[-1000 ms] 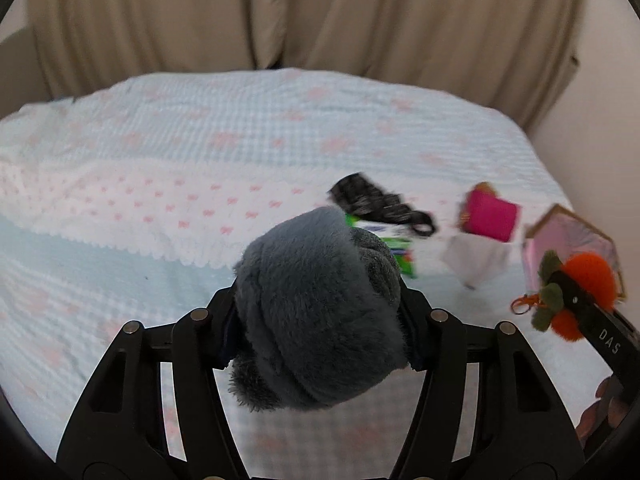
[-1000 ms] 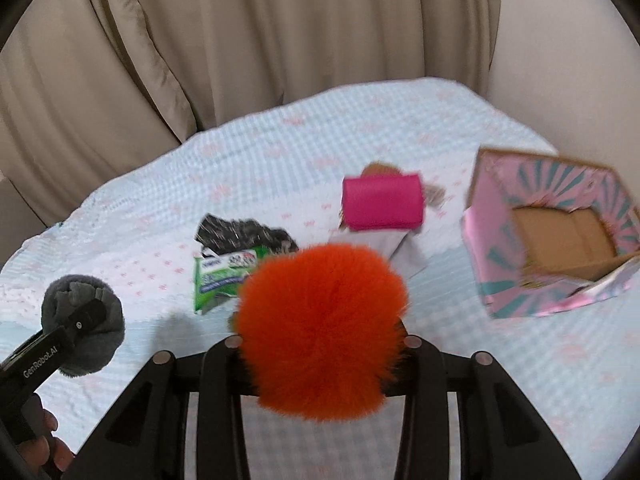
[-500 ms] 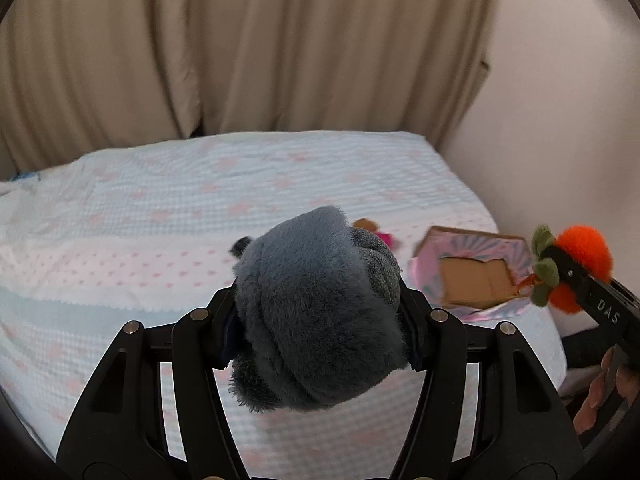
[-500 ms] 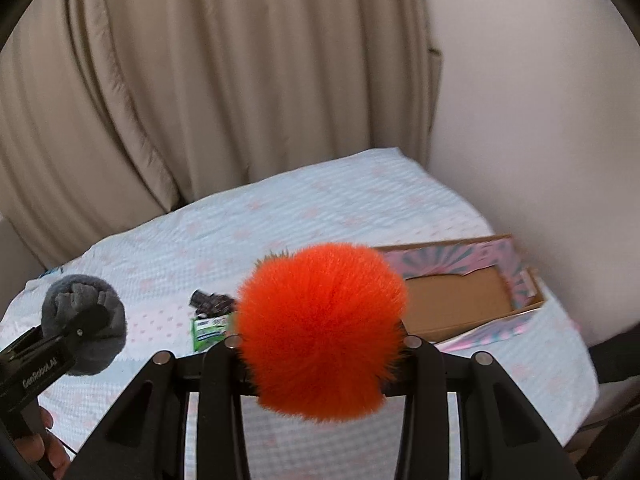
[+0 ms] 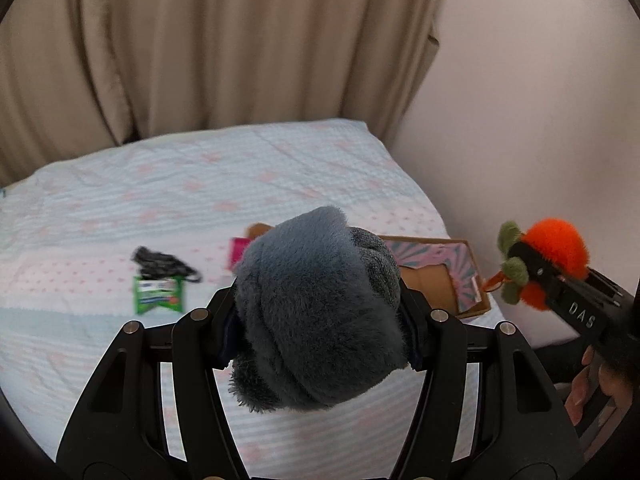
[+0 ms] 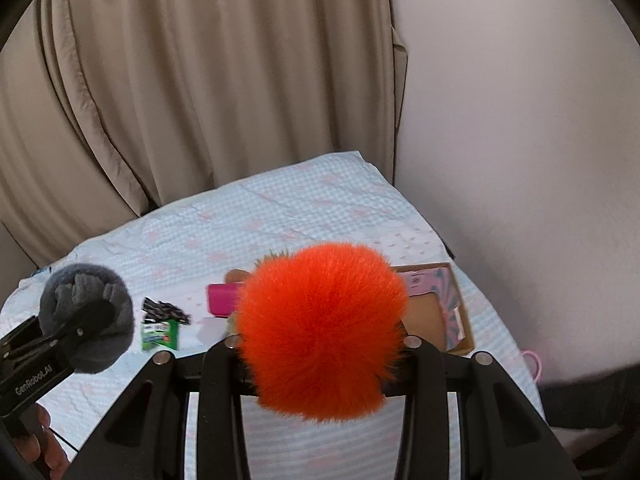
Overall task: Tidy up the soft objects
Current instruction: 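Carry the sock ball and pompom into the cardboard box and open both tools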
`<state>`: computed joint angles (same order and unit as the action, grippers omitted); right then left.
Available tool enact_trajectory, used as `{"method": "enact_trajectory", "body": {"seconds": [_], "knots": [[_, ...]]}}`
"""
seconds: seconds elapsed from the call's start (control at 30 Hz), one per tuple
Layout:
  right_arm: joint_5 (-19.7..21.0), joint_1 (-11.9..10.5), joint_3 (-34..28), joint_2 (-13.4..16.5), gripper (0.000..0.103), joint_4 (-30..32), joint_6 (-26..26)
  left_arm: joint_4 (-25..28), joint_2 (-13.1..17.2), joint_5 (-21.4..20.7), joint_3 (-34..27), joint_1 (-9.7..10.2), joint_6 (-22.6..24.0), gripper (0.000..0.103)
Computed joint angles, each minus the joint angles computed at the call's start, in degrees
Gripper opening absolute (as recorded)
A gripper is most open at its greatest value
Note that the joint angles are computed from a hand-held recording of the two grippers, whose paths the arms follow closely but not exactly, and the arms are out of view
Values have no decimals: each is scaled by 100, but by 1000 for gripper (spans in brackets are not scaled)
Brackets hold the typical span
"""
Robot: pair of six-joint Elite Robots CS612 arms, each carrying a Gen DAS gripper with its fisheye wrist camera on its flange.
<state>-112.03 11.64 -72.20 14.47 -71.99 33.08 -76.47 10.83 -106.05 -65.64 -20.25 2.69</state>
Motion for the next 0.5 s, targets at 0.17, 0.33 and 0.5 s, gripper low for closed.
{"method": "enact_trajectory", "body": {"seconds": [0.17, 0.33, 0.5], "knots": [[456, -386, -292, 221, 35, 225, -503, -3, -83, 241, 470, -353, -96, 58], [887, -724, -381, 408, 35, 397, -817, 41, -218, 429, 1116, -590, -166, 58], [1276, -950, -279, 559, 35, 460, -1024, 32, -386, 822, 1876, -758, -54, 58]]}}
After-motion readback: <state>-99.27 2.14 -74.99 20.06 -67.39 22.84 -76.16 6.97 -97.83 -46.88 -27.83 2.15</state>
